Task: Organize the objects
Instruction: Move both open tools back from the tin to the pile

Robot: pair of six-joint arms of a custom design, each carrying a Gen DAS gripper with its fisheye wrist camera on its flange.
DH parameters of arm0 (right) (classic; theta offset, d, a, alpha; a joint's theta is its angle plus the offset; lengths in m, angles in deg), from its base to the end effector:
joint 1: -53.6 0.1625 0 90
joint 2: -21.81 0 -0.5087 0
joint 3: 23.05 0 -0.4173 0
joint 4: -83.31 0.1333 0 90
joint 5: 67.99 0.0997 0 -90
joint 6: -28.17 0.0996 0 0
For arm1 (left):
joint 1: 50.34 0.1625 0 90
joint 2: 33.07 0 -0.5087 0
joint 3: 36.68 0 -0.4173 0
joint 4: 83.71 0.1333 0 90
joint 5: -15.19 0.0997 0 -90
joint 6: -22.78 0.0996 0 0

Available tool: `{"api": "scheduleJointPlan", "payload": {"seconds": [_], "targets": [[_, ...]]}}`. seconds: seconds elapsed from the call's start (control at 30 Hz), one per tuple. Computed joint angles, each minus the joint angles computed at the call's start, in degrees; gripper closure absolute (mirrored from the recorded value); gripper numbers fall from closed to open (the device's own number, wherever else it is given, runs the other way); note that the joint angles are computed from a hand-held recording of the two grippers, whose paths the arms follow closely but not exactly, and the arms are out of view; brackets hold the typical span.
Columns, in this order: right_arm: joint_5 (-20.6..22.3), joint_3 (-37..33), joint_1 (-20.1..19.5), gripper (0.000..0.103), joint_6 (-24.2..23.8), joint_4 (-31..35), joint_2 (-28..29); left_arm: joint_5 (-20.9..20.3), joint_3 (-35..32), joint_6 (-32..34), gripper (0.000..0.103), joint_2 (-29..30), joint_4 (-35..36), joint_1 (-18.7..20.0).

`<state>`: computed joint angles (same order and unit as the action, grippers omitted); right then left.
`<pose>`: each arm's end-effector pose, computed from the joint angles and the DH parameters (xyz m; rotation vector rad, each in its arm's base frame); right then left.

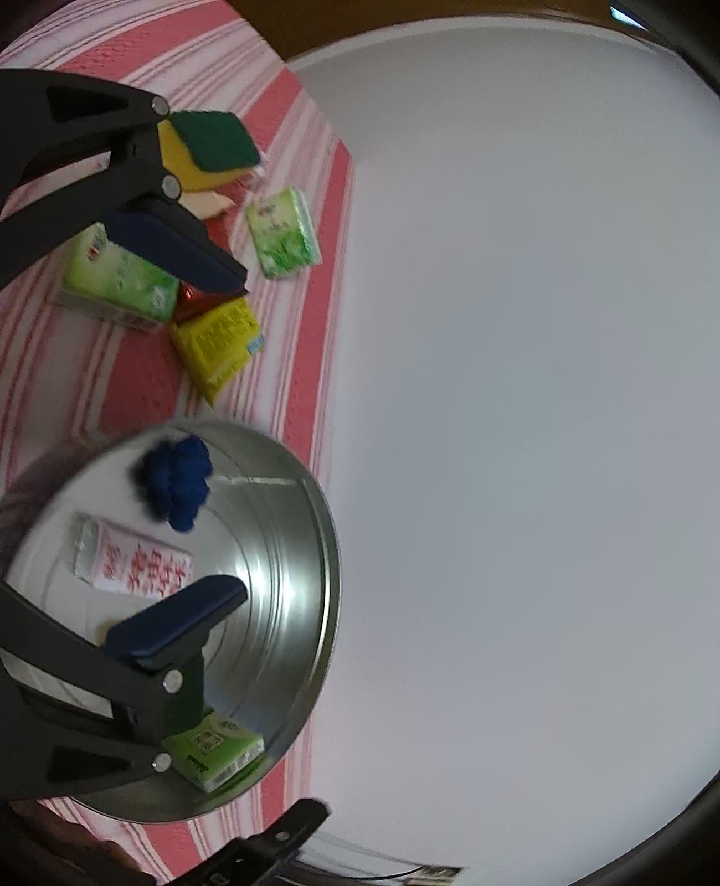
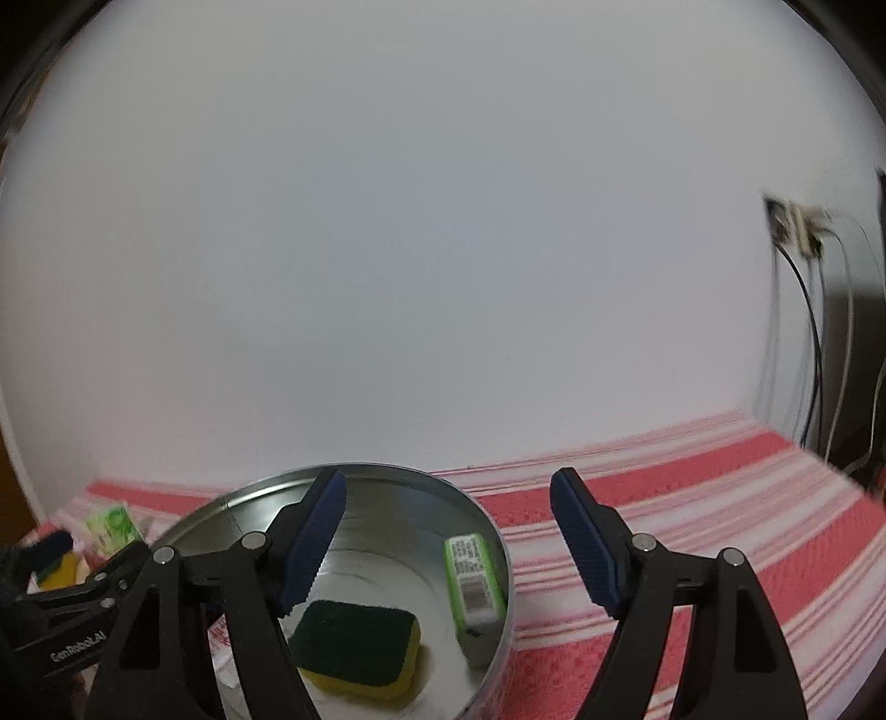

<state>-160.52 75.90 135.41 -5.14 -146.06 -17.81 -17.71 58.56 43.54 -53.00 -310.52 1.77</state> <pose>0.0250 -0.7310 0.2090 0.4170 -2.0499 1.6260 -0.2459 -0.6692 -0.0060 0.4079 2.0253 -1.3156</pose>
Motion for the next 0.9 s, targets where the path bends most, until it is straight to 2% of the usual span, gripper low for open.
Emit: {"api": "scheduleJointPlan", "payload": {"seconds": [0.07,0.1,0.23,0.37,0.5,0.7,0.9], "targets": [[1.98,1.21,-0.39,0.025,0.47,-2.17,0.06,0.04,1.33,-0.49,0.000,-0.79,-0.87,0.09],[2.87,1.69,-0.42,0.025,-0.85,-4.46,0.48,0.18,1.81,0.14,0.000,-1.01,-1.94,0.05],[1.70,3.49,0.47,0.025,-5.50,-10.86,1.41,0.78,3.58,4.19,0.000,-1.70,-6.11,-0.05],[2.22,3.91,0.79,0.025,-5.25,-16.16,3.00,1.40,4.77,7.49,0.000,-2.63,-9.67,0.35],[1.85,5.52,1.11,0.025,-5.03,-21.75,3.47,1.18,6.35,7.54,0.000,-4.10,-11.32,1.02],[0.46,6.77,1.80,0.025,-3.92,-22.01,3.51,0.84,8.79,8.63,0.000,-6.36,-12.93,2.31],[-0.28,7.04,3.15,0.025,-6.56,-21.39,5.22,-0.55,9.71,14.16,0.000,-7.92,-15.59,3.67]]}}
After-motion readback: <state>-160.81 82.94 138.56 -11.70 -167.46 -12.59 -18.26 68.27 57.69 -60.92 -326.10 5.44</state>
